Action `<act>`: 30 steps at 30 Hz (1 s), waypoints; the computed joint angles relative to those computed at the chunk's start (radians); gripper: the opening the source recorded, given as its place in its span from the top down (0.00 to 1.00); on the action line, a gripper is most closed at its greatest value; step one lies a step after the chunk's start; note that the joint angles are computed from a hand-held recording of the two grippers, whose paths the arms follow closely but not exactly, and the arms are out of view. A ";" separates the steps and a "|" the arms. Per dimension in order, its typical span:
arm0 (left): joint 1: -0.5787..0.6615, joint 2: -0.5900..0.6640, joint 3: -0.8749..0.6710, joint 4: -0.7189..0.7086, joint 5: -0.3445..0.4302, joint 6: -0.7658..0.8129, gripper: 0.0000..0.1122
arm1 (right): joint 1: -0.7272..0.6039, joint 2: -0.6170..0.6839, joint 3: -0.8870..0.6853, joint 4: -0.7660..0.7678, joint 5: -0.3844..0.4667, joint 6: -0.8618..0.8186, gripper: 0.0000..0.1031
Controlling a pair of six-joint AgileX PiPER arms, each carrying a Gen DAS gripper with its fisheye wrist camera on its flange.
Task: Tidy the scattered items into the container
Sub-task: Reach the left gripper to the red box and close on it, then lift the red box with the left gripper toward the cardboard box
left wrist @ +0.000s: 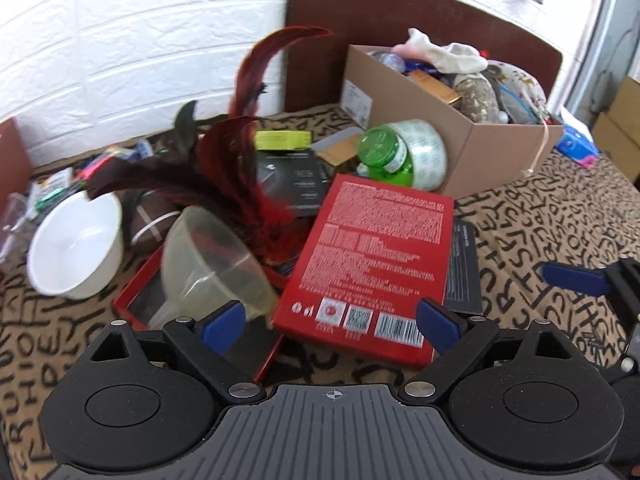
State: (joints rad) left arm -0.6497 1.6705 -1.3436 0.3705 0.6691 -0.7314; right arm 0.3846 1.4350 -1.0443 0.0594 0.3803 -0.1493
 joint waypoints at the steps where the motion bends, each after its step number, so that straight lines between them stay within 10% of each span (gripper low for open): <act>1: 0.023 0.019 -0.020 -0.054 -0.002 0.057 0.13 | -0.003 0.010 -0.007 0.064 -0.003 -0.079 0.00; 18: 0.201 0.174 -0.144 -0.655 -0.047 0.598 0.12 | 0.023 0.170 -0.099 0.324 -0.003 -0.510 0.13; 23: 0.152 0.144 -0.113 -0.649 -0.042 0.638 0.12 | -0.003 0.138 -0.081 0.305 0.059 -0.505 0.32; 30: 0.117 0.153 -0.116 -0.634 -0.046 0.641 0.14 | -0.063 0.053 -0.008 0.277 0.106 -0.528 0.35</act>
State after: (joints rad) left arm -0.5331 1.8238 -1.4591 -0.2638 0.6230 -0.0899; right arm 0.3217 1.4876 -1.0520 0.3363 0.4867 -0.6776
